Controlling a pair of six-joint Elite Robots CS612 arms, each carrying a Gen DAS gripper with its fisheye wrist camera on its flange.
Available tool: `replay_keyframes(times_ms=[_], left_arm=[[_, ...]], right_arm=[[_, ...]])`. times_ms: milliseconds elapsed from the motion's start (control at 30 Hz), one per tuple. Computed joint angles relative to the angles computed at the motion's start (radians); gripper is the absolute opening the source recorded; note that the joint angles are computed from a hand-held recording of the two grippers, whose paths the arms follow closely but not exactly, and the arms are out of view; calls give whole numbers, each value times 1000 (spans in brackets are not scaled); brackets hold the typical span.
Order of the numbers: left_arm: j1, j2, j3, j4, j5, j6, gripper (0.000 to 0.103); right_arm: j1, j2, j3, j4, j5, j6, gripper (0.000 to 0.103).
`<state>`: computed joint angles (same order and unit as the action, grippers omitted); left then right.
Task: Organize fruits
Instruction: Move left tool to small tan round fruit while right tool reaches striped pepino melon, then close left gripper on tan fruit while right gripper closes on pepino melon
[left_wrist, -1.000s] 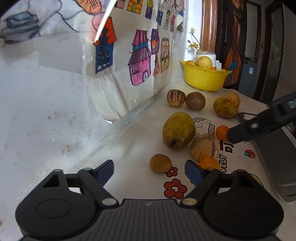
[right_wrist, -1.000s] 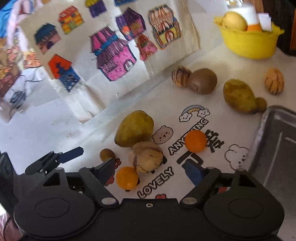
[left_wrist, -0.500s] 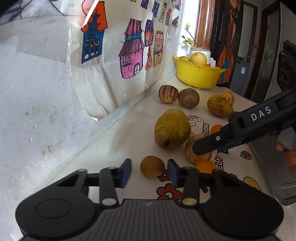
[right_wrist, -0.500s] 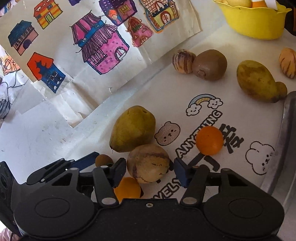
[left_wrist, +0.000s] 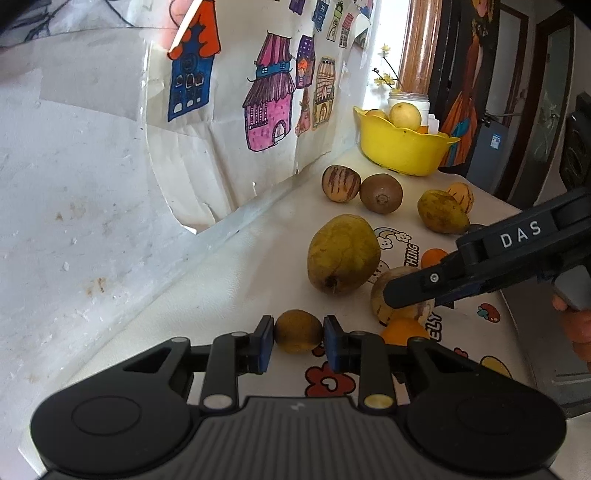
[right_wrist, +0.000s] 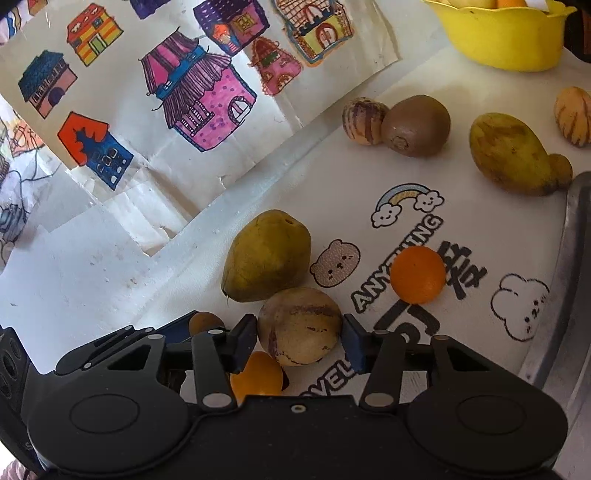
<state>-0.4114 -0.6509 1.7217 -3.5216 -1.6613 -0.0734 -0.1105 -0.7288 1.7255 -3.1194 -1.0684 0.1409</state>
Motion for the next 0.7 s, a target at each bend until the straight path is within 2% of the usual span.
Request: replay_keyframes(times_ms=[233, 400, 533, 700], left_arm=[[-14, -16, 15, -28, 24, -8, 31], [-35, -26, 12, -31, 23, 4, 31], [-62, -21, -3, -52, 14, 12, 31], [-105, -1, -44, -64, -14, 8, 31]], right_arm=[[-39, -12, 61, -60, 80, 37, 51], [-86, -39, 116, -129, 126, 57, 51], [-133, -69, 164, -183, 124, 64, 51], [-195, -98, 207, -240, 84, 54, 51]])
